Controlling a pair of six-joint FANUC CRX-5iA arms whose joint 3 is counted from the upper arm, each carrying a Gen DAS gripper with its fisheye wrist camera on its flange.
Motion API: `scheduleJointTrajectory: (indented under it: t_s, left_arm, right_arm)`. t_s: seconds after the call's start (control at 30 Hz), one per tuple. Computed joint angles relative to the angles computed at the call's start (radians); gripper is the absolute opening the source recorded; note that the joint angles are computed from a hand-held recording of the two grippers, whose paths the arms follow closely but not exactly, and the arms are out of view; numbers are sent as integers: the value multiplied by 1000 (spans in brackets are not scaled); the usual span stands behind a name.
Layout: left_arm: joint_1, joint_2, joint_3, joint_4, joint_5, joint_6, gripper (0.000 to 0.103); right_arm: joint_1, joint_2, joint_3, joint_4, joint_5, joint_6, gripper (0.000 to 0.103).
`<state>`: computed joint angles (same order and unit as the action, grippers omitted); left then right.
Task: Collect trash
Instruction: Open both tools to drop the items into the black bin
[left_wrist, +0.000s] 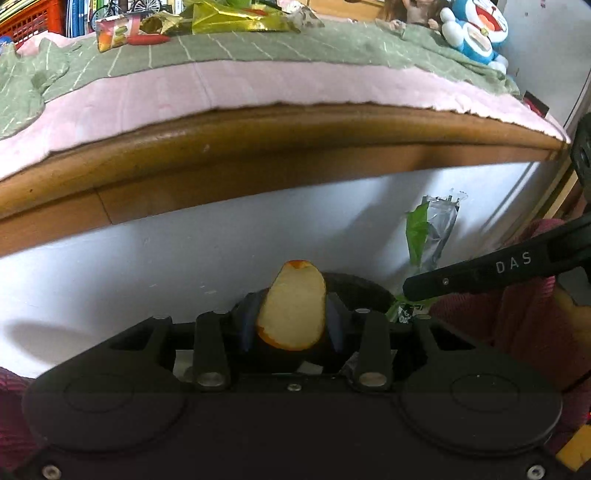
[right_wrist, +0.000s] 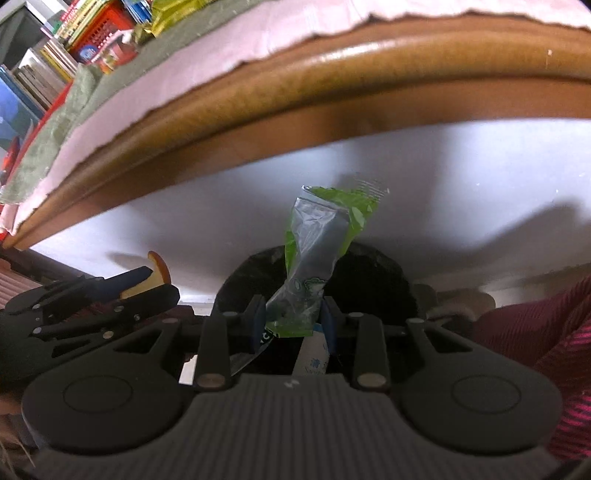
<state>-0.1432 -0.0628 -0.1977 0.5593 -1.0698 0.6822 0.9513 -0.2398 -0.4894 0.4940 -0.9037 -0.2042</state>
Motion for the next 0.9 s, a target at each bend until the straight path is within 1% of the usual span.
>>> scheduleJointTrajectory:
  t_s: [0.07, 0.1, 0.13, 0.17, 0.2, 0.23, 0.3, 0.37, 0.43, 0.5, 0.63, 0.9]
  left_arm:
    - [-5, 13, 12, -12, -7, 9, 37]
    - [-7, 18, 17, -15, -13, 14, 37]
    - [-9, 22, 21, -18, -16, 17, 39]
    - [-13, 26, 26, -22, -17, 22, 41]
    - [-15, 29, 29, -23, -18, 21, 46]
    - [-16, 29, 29, -24, -16, 20, 53]
    - [-24, 28, 28, -30, -5, 24, 58]
    - [-29, 29, 31, -38, 0, 27, 62]
    - [-32, 30, 34, -42, 0, 34, 69]
    - [-35, 29, 33, -43, 3, 33, 71]
    - [-34, 24, 28, -41, 11, 27, 73]
    - [-21, 14, 24, -33, 4, 17, 74]
  right_arm:
    - [-4, 6, 3, -8, 3, 0, 39]
    - [-7, 10, 5, -9, 4, -1, 41]
    - [-8, 14, 8, -12, 0, -2, 57]
    - [-9, 14, 8, -12, 2, -4, 60]
    - [-7, 11, 4, -9, 5, -12, 64]
    - [-5, 6, 0, -8, 7, -17, 65]
    - [-5, 5, -1, -6, 8, -22, 68]
    - [-4, 7, 0, -4, 3, -24, 70]
    - [-5, 3, -1, -6, 3, -25, 70]
    - [-4, 2, -4, -4, 5, -29, 71]
    - [-3, -2, -5, 3, -2, -30, 71]
    - [2, -9, -9, 16, -9, -31, 72]
